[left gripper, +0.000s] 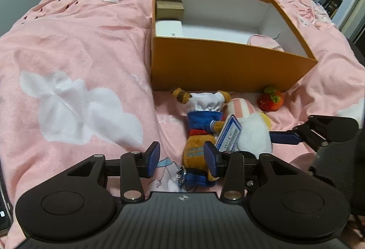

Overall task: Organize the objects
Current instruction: 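Move both grippers back toward the plush toys beside the box, then grasp the duck plush with the left gripper while the right gripper grasps the white plush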

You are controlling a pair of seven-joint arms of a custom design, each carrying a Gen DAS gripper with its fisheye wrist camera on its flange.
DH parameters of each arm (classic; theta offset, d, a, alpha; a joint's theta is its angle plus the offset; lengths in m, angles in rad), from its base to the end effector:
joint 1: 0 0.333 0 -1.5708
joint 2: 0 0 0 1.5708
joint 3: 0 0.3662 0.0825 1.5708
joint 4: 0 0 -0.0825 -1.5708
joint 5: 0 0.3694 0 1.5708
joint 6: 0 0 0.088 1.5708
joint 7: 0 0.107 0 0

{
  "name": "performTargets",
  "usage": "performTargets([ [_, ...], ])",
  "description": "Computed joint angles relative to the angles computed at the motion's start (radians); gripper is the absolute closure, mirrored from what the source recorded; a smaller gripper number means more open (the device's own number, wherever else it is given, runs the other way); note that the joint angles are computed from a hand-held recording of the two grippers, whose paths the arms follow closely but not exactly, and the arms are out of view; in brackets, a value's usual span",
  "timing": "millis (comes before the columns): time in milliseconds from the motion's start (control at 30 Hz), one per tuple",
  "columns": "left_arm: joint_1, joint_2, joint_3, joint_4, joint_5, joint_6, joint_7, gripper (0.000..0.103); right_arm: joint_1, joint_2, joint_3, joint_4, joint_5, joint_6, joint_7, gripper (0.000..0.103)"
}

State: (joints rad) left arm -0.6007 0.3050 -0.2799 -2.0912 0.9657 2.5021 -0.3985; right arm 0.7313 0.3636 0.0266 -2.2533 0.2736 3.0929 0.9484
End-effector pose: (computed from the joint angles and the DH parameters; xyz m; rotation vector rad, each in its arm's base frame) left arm 0.3822 -0.4578 0.3500 -2.2400 1.5673 -0.5916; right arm 0.4432 0.3876 0.3111 -2.6374 0.6240 -0.3373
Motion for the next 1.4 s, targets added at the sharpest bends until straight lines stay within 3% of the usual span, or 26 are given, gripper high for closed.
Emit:
performTargets([
  [33,0.0,0.001,0.001,0.0,0.005,0.007,0.0,0.054,0.027,0.002,-0.032,0.001,-0.01,0.001,0.019,0.033],
  [100,0.001,0.003,0.002,0.0,0.014,0.022,0.005,0.054,0.02,-0.004,-0.034,0.0,-0.004,-0.001,0.033,0.035],
  [300,0.005,0.007,0.014,-0.004,0.062,0.088,-0.018,0.054,-0.07,-0.056,0.029,-0.037,0.07,0.036,0.044,0.036],
  [433,0.008,0.019,0.012,0.007,0.072,0.12,0.026,0.053,-0.172,-0.097,0.112,-0.049,0.161,0.018,0.023,0.058],
  [533,0.01,0.042,0.005,0.029,0.042,0.125,0.102,0.048,-0.117,-0.108,0.038,-0.063,0.136,0.029,0.084,0.072],
  [600,0.005,0.065,0.0,0.056,-0.003,0.083,0.168,0.048,-0.115,-0.107,0.023,-0.064,0.131,0.026,0.11,0.072],
  [667,-0.013,0.087,-0.001,0.092,-0.04,0.012,0.223,0.048,-0.163,-0.101,0.063,-0.053,0.162,-0.002,0.105,0.071],
  [833,-0.004,0.105,0.013,0.088,-0.056,0.066,0.23,0.043,-0.212,-0.096,0.113,-0.048,0.204,-0.016,0.078,0.064],
  [900,0.003,0.123,0.018,0.086,-0.073,0.106,0.23,0.042,-0.257,-0.096,0.167,-0.048,0.249,-0.005,0.026,0.061],
  [1100,-0.031,0.143,0.054,0.1,-0.038,0.093,0.171,0.036,-0.326,-0.07,0.257,-0.019,0.347,-0.008,-0.126,0.042],
  [1200,-0.038,0.151,0.061,0.11,-0.017,0.09,0.148,0.037,-0.313,-0.05,0.263,-0.003,0.368,0.0,-0.186,0.034],
  [1300,-0.042,0.167,0.056,0.14,-0.02,0.053,0.175,0.04,-0.294,-0.041,0.275,-0.009,0.356,0.038,-0.259,0.036],
  [1333,-0.04,0.168,0.057,0.137,-0.02,0.058,0.169,0.04,-0.306,-0.039,0.298,-0.013,0.362,0.051,-0.292,0.045],
  [1400,-0.037,0.161,0.066,0.118,-0.007,0.089,0.132,0.04,-0.358,-0.027,0.363,-0.009,0.397,0.073,-0.353,0.046],
])
